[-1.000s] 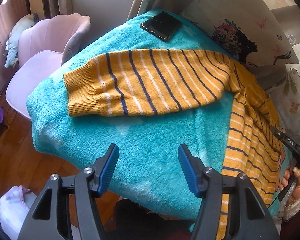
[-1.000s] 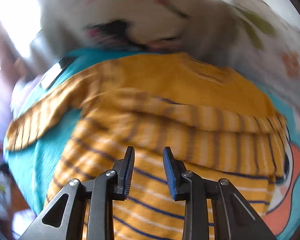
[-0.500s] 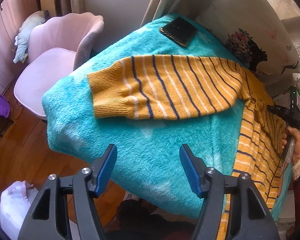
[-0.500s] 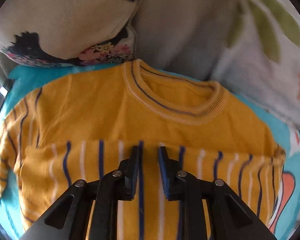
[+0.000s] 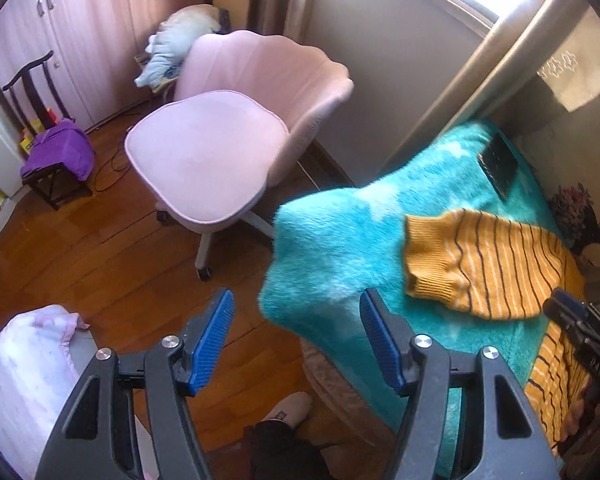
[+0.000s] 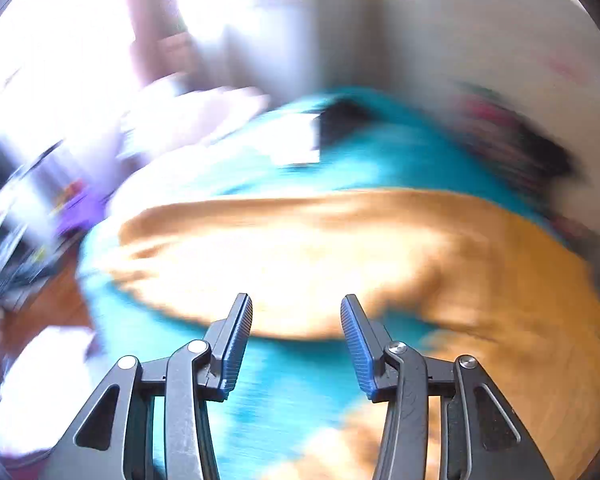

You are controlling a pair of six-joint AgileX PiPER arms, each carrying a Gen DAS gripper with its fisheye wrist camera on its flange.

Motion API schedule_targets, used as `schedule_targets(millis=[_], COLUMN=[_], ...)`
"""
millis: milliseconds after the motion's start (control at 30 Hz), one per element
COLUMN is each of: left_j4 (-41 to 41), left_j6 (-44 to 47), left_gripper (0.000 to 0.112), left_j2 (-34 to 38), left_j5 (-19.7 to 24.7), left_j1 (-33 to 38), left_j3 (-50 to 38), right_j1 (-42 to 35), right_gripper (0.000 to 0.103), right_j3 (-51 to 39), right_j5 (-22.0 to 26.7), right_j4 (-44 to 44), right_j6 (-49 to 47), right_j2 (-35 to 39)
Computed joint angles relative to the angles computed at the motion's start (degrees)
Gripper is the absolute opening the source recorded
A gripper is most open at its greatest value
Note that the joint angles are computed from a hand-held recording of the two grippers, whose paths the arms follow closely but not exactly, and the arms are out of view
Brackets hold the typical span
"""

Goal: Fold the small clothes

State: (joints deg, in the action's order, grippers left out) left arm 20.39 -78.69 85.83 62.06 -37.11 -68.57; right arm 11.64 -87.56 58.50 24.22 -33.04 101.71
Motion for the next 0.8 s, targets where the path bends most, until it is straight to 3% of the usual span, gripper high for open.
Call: schedule_targets(millis=[200,333,367,400,467,533,633,800], left_j4=[0.0,-1.2,-1.4,-1.7,-2.1,-2.1,-2.6,-3.0], left_j6=[-2.7,-2.7,-2.7,-2.3,-1.3,0.3,3.1,7.9], left_gripper=[0.065,0.065,0.065,0.065,0.065,0.065,0.065,0.065], left_j2=[-6.0,-7.0,-6.7,-6.3,-5.2,-3.4,0.0,7.5], left_j5=[0.8,-0.8,-1.4,-2.0,-3.1,-3.8,-4.9,-5.5], left_j1=[1.8,2.1,2.1,2.3,2.5,2.4,2.2,-0.1], left_j3=[7.0,9.3,9.3,9.2,8.2,6.2,2.1,-8.4], right_j1=[18.7,22.8,23.2,23.1,21.5,18.0,9.8,-10.0], right_gripper=[0.059,0.059,0.052,0.027,0.01,0.009,0.009,0.009], right_j3=[1.0,-1.0,-2.0,-3.6,-7.4,-9.6,-14.9,-15.1], right_j5=[-10.3,-12.6,-12.6,-11.9,-9.8,-8.5,-2.8,2.0], right_j4=[-7.9,-12.2,-13.7,-14.2,-12.6,-9.1,-3.1,5.4], right_j6=[1.6,5.1,6.8,8.0,9.8,11.6,13.9,16.9], right_j2=[5.0,9.5,10.5,11.9,13.2,12.3,9.3,1.8])
